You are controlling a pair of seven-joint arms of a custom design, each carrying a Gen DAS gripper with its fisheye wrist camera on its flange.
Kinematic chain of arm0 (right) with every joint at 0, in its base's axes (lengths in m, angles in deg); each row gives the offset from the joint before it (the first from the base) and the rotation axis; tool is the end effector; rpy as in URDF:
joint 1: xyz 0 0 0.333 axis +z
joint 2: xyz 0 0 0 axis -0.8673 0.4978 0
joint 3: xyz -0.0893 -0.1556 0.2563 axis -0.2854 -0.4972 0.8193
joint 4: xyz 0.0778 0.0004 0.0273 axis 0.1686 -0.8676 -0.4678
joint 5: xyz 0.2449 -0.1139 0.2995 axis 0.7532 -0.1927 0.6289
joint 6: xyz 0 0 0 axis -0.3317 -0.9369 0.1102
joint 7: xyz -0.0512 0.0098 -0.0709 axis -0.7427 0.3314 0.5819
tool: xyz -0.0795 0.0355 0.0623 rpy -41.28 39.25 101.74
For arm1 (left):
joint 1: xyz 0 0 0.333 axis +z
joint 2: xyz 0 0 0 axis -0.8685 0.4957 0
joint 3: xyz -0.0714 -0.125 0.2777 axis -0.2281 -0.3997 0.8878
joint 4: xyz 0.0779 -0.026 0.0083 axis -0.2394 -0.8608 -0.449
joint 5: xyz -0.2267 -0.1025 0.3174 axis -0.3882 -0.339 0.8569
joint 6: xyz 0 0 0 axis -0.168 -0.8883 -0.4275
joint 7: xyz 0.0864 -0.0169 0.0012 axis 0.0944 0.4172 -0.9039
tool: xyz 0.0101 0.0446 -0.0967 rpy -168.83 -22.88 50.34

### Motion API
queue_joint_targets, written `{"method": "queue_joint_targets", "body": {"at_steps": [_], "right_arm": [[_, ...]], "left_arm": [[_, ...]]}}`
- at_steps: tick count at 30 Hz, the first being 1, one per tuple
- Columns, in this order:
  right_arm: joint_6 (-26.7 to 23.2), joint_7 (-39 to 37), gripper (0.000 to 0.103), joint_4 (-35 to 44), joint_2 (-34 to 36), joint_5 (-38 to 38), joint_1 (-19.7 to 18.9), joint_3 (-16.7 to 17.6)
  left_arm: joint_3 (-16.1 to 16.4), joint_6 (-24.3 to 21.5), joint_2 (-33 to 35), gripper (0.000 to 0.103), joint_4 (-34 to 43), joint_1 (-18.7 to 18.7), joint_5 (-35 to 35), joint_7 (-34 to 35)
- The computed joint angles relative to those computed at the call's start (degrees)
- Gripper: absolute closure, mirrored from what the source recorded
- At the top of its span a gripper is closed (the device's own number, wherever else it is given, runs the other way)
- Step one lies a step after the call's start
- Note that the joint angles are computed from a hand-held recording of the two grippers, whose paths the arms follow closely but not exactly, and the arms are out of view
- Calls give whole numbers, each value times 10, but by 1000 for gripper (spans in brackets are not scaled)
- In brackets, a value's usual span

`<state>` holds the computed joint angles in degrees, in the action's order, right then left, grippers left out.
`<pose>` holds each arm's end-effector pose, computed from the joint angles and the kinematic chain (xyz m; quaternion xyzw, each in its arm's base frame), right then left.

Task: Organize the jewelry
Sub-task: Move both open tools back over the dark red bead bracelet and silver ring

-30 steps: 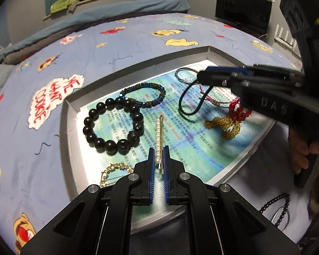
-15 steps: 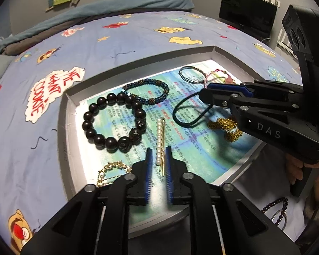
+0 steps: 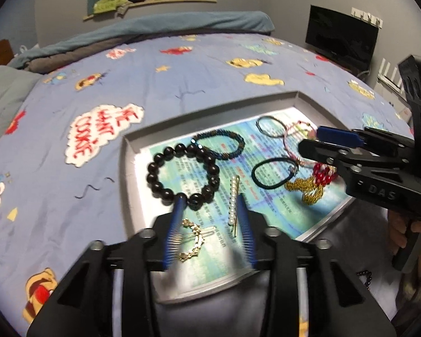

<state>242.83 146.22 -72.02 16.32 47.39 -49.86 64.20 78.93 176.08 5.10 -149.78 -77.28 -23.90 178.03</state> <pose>0.4696 0.1725 0.5205 -0.6967 0.5935 -0.2158 0.3403 0.4681 -0.1135 0.5190 -0.5044 0.7834 -0.3125 0.1850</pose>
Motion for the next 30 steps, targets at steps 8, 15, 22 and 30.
{"method": "queue_joint_targets", "body": {"at_steps": [8, 15, 22, 30], "right_arm": [[5, 23, 27, -35, -68, -1, -19, 14], [-26, 27, 7, -56, -123, 3, -26, 20], [-68, 12, 6, -90, -193, 25, -6, 4], [-97, 9, 6, -136, -284, 33, -6, 11]], "left_arm": [[-29, 23, -48, 28, -29, 32, 67, -82], [-37, 10, -101, 22, -57, 39, 131, -151], [-33, -12, -160, 13, -89, 36, 178, -193], [-27, -47, -227, 12, -131, 37, 208, -218]]}}
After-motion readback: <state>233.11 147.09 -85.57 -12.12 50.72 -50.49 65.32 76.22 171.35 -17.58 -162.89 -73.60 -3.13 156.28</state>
